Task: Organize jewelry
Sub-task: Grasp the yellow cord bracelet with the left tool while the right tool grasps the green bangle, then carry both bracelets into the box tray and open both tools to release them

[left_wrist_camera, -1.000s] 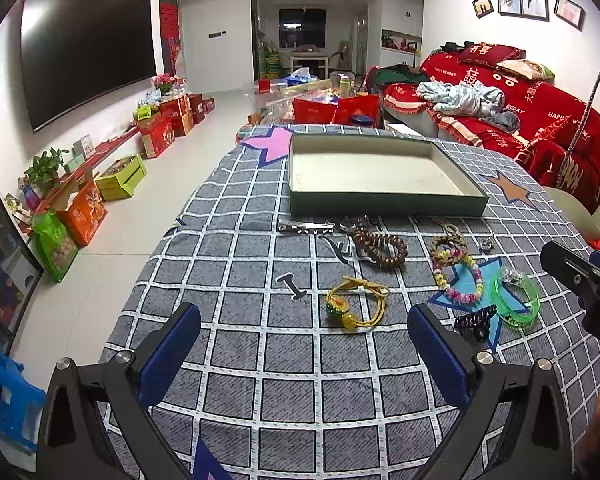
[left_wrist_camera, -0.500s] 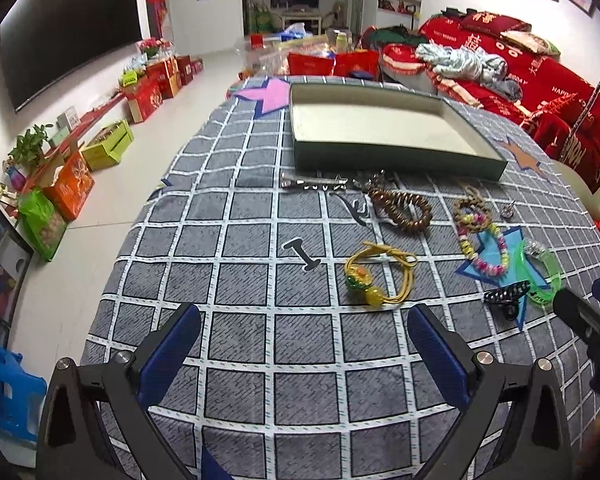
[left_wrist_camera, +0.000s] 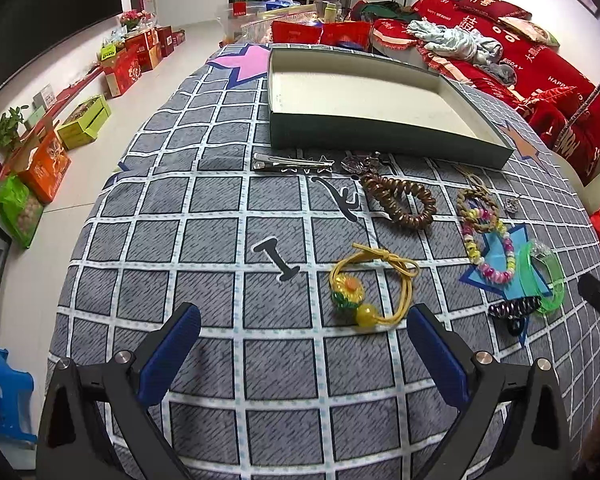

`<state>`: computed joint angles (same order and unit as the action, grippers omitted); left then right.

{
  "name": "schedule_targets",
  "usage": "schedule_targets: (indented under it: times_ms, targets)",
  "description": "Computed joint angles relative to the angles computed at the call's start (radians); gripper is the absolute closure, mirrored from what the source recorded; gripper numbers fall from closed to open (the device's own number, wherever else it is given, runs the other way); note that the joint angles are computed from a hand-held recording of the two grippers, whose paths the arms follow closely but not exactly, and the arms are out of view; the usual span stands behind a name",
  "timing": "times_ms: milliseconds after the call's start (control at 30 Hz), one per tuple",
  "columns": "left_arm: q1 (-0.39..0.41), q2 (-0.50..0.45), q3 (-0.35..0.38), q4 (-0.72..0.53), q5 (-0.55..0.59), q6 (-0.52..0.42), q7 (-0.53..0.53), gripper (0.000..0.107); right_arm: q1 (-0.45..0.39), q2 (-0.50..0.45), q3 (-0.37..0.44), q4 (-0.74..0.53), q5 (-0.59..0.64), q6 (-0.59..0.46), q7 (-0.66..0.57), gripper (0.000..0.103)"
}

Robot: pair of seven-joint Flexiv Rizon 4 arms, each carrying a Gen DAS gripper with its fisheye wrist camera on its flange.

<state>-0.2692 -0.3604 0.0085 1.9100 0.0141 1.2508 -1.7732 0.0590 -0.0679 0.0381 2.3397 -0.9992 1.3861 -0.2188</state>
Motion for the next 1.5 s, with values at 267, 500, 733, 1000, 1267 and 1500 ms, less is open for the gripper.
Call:
schedule_targets:
  times_ms: [267,500,733,1000,1267,1500]
  targets:
    - [0.0,-0.022,-0.013,-0.032,0.001,-0.026,0.033,0.004,0.032,-0.048,0.005,-0.036,0.174,-0.042,-0.098,0.001]
    - [-0.029,-0.033,0.003,-0.05,0.036,-0.031,0.022,0.02,0.069,-0.086,0.024,-0.076,0.345,-0.1,-0.207,0.026]
    - [-0.021,-0.026,-0.015,-0.028,0.021,0.01,0.052,0.058,0.102,-0.083,0.006,-0.088,0.307,-0.161,-0.207,0.068]
    - [0.067,-0.01,-0.119,0.045,-0.151,0.071,0.215,0.077,0.089,-0.07,-0.005,-0.061,0.297,-0.099,-0.182,0.095]
    - [0.104,0.026,-0.177,0.097,-0.31,0.097,0.356,0.077,0.067,-0.038,-0.002,-0.052,0.288,-0.05,-0.175,0.095]
    - [0.127,0.049,-0.223,0.088,-0.441,0.101,0.478,0.077,0.062,-0.036,0.017,-0.091,0.39,-0.009,-0.245,0.095]
